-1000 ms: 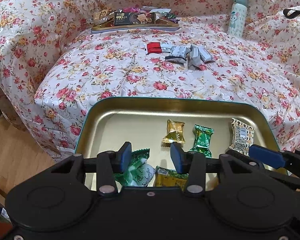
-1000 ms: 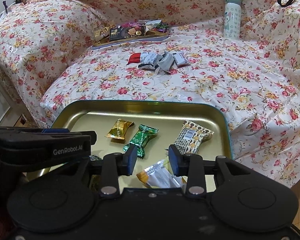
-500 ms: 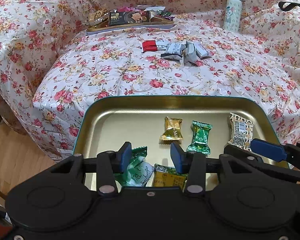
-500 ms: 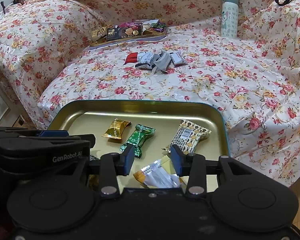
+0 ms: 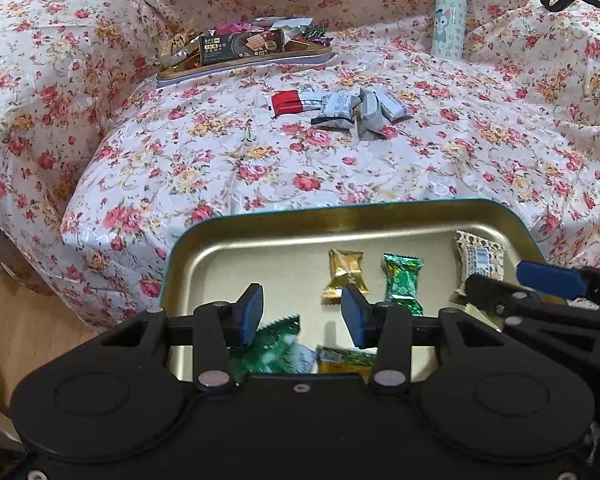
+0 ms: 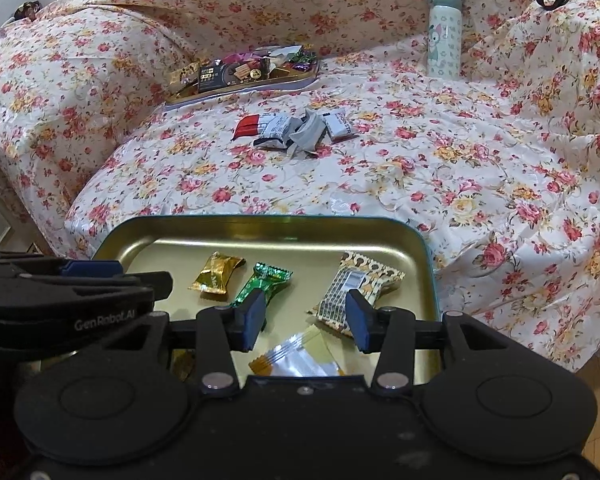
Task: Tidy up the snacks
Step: 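Move both open tools back toward the snack pile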
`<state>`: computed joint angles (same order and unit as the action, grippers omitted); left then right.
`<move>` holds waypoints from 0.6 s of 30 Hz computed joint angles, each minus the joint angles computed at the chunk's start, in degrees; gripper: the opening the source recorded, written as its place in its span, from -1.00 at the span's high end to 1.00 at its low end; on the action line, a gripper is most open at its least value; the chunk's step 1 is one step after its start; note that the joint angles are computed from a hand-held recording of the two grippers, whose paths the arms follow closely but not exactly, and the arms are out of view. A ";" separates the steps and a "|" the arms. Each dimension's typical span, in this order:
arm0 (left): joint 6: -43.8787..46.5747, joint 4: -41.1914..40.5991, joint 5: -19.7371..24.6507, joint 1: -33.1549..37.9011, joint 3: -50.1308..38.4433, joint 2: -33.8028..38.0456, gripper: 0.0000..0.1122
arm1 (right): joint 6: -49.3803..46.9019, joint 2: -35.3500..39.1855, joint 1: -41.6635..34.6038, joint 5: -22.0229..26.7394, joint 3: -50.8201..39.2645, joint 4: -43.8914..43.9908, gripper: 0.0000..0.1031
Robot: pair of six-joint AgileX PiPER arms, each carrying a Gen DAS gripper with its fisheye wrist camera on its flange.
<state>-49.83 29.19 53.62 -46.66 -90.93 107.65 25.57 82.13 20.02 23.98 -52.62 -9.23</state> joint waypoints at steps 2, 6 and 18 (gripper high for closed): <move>1.11 -0.40 0.30 0.87 -0.89 0.21 0.07 | -0.76 0.46 -0.52 0.37 -1.05 0.78 0.05; 4.01 -2.33 0.86 3.39 -3.65 1.20 0.06 | -2.68 1.81 -1.90 1.67 -4.01 2.40 0.03; 13.44 -8.47 3.55 10.01 -15.50 8.01 0.05 | -7.82 11.19 -6.31 7.29 -17.54 6.41 -0.01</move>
